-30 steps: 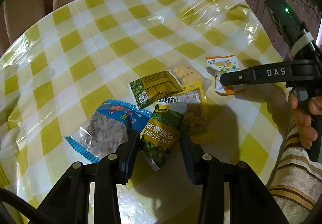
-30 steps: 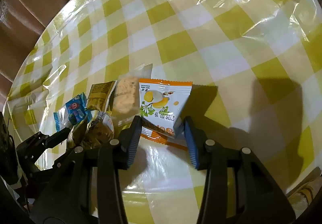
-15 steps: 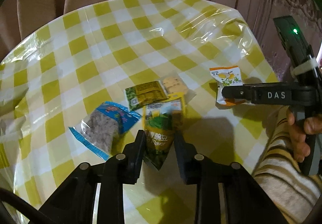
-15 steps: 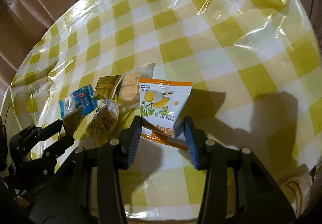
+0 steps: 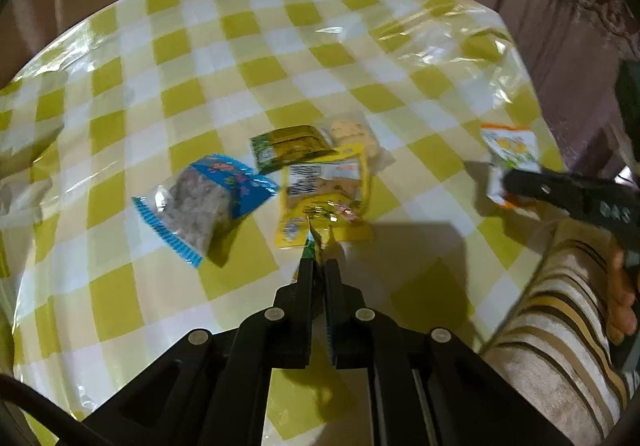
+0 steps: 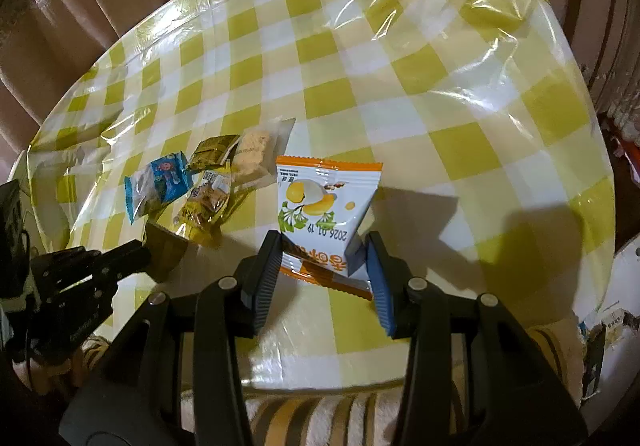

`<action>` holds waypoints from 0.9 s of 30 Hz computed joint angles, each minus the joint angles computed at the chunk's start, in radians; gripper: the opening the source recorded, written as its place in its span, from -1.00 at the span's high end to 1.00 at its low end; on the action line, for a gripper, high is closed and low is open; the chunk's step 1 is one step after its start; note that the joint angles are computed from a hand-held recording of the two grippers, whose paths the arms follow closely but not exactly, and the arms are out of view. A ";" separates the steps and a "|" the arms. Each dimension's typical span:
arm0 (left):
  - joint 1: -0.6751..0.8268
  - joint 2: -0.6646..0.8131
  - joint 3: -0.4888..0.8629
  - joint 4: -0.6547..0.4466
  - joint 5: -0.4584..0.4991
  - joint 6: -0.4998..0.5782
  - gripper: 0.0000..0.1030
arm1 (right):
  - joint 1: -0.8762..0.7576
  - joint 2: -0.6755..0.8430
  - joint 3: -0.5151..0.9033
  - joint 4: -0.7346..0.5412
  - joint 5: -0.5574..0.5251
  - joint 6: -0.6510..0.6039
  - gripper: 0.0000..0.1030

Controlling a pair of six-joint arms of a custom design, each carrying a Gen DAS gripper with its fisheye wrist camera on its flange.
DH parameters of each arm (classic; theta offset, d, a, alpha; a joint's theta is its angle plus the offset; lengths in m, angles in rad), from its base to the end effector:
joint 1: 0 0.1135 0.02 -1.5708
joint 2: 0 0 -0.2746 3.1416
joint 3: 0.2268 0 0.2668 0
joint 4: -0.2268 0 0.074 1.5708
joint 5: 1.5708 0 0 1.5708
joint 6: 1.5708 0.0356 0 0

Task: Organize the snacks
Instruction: 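Grasp the orange-and-white egg packet with the right tool while the left tool grasps the green garlic-pea packet, then lift the egg packet and pea packet and carry them over the white box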

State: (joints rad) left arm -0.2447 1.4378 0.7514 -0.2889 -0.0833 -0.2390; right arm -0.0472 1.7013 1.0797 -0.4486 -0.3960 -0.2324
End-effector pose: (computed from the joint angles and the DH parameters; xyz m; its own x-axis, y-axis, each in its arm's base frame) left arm 0.2764 -0.0660 0.1767 -0.8268 -0.0367 -0.5613 0.0004 0.9978 -0.0659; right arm 0.3535 -0.0030 0.1894 -0.8202 -0.1740 -0.5450 -0.3394 0.9148 0.2188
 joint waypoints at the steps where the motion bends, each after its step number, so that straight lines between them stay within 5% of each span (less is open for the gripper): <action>1: 0.005 0.004 0.001 -0.004 0.001 -0.005 0.75 | -0.006 -0.005 -0.004 -0.004 -0.002 -0.006 0.10; 4: 0.009 0.053 0.028 -0.033 0.003 -0.010 0.37 | -0.022 -0.015 -0.014 -0.012 -0.010 -0.021 0.10; 6: 0.008 0.086 0.045 -0.045 0.003 -0.008 0.29 | -0.027 -0.022 -0.019 -0.014 -0.010 -0.029 0.10; 9: 0.024 0.115 0.057 -0.040 0.037 -0.002 0.32 | -0.029 -0.031 -0.027 -0.015 -0.010 -0.039 0.10; 10: 0.030 0.124 0.061 -0.042 0.045 -0.005 0.52 | -0.031 -0.034 -0.029 -0.016 -0.010 -0.044 0.10; 20: -0.014 -0.037 0.001 -0.044 0.029 -0.127 0.57 | -0.092 -0.084 -0.047 -0.062 -0.048 -0.145 0.10; 27: -0.204 -0.087 0.032 -0.036 -0.035 -0.267 0.57 | -0.196 -0.090 -0.022 -0.133 -0.091 -0.259 0.10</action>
State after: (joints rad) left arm -0.4485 1.3511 0.7834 -0.3253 -0.1184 -0.5057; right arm -0.2433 1.6113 1.0573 -0.5817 -0.4872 -0.4912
